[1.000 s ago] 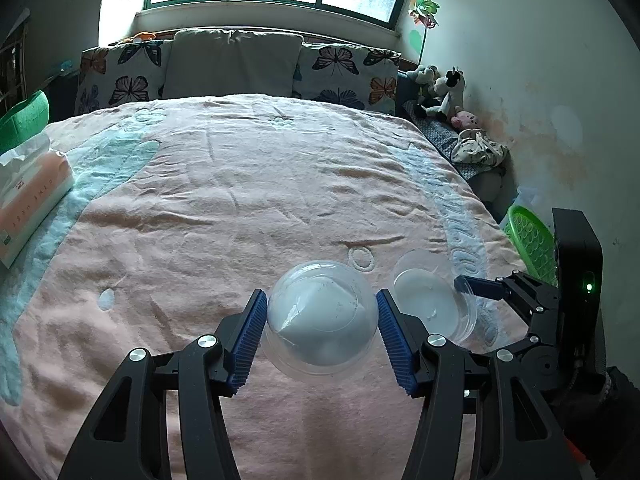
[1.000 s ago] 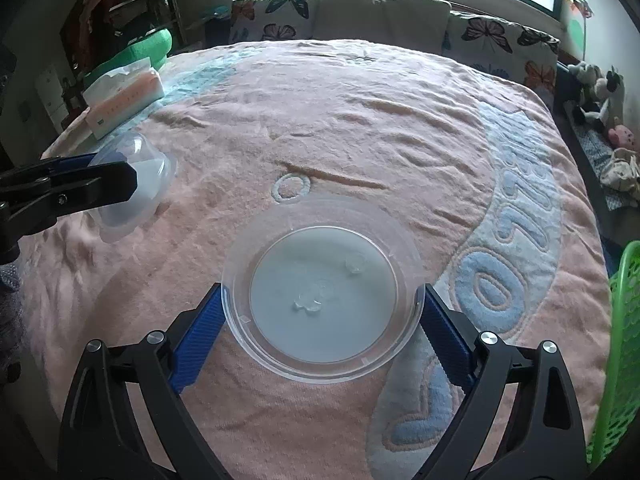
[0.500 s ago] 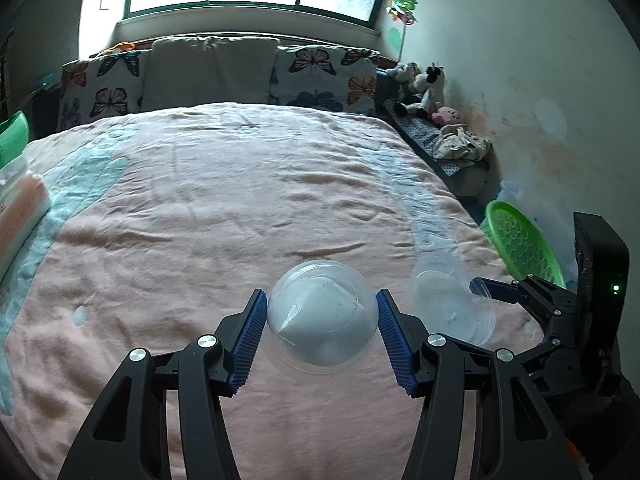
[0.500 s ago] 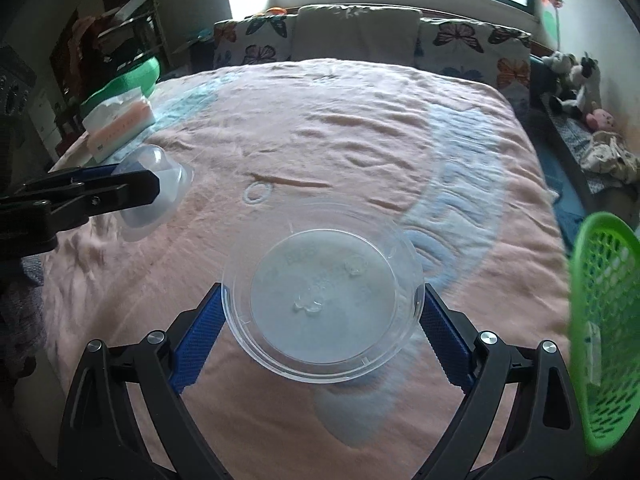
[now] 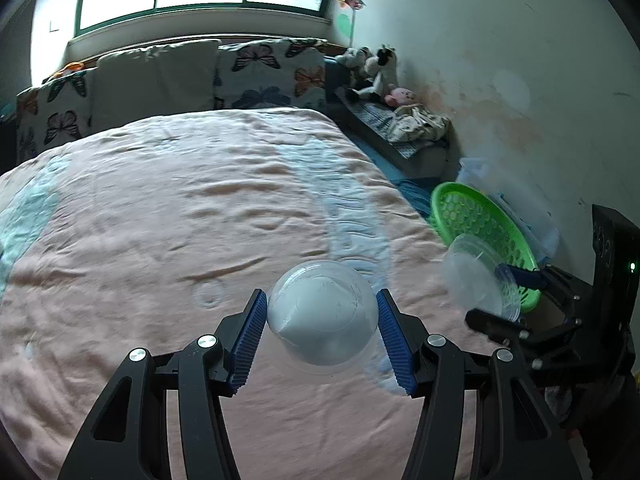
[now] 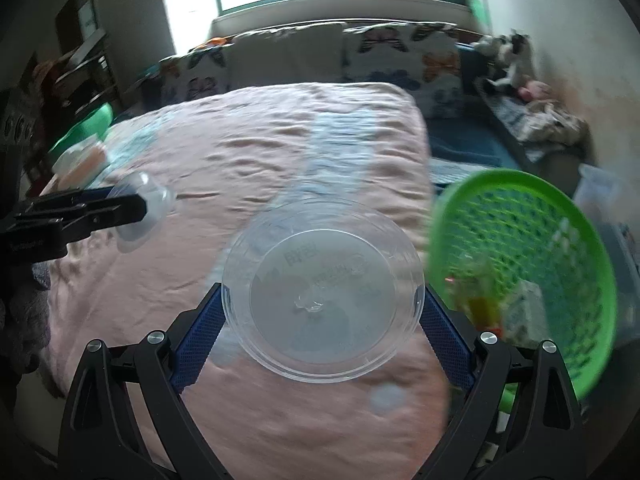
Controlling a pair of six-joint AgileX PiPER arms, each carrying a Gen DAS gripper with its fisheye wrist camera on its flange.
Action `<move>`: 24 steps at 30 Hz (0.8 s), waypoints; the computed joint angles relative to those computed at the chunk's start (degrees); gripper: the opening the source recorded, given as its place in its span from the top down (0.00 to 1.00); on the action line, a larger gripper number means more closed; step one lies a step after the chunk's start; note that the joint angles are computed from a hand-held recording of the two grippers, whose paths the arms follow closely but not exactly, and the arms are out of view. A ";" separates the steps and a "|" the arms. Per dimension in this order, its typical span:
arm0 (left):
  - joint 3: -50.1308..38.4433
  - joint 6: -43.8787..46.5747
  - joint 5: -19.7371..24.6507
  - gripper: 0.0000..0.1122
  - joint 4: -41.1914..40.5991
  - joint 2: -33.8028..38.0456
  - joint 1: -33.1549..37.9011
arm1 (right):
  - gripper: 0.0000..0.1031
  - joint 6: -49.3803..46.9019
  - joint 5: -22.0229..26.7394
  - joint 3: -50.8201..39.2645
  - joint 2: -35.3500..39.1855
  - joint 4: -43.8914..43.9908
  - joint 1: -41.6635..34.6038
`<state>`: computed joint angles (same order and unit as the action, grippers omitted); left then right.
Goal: Collect trash
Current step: 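Carry both clear lids over the green basket and open the right gripper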
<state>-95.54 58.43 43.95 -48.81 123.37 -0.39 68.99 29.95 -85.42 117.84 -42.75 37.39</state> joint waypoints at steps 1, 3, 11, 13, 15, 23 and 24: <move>-0.18 -0.35 0.12 0.52 0.19 -0.04 -0.51 | 0.11 2.60 -0.45 2.88 -1.80 -1.87 -0.68; -0.47 -0.99 0.06 0.52 0.60 -0.05 -1.99 | 0.11 5.85 -0.70 6.11 -3.81 -4.28 -1.37; -2.79 -4.75 -0.40 0.52 4.16 0.21 -7.81 | 0.11 16.30 -1.99 18.14 -11.05 -11.25 -6.07; -3.81 -5.96 -0.37 0.52 5.28 0.47 -9.38 | 0.11 18.00 -2.87 20.17 -11.99 -12.03 -7.48; -5.24 -7.36 -0.15 0.52 6.45 0.98 -10.83 | 0.10 19.13 -4.13 21.95 -12.75 -12.44 -8.83; -12.17 -13.91 0.82 0.52 12.23 3.80 -15.99 | 0.10 19.37 -9.20 26.41 -13.89 -11.12 -14.09; -13.49 -14.90 1.30 0.52 13.06 4.41 -16.51 | 0.10 18.99 -9.49 26.43 -13.72 -10.78 -14.45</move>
<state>-109.02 43.53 45.25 -35.74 127.78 -16.90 87.98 20.46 -59.00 104.11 -53.53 22.93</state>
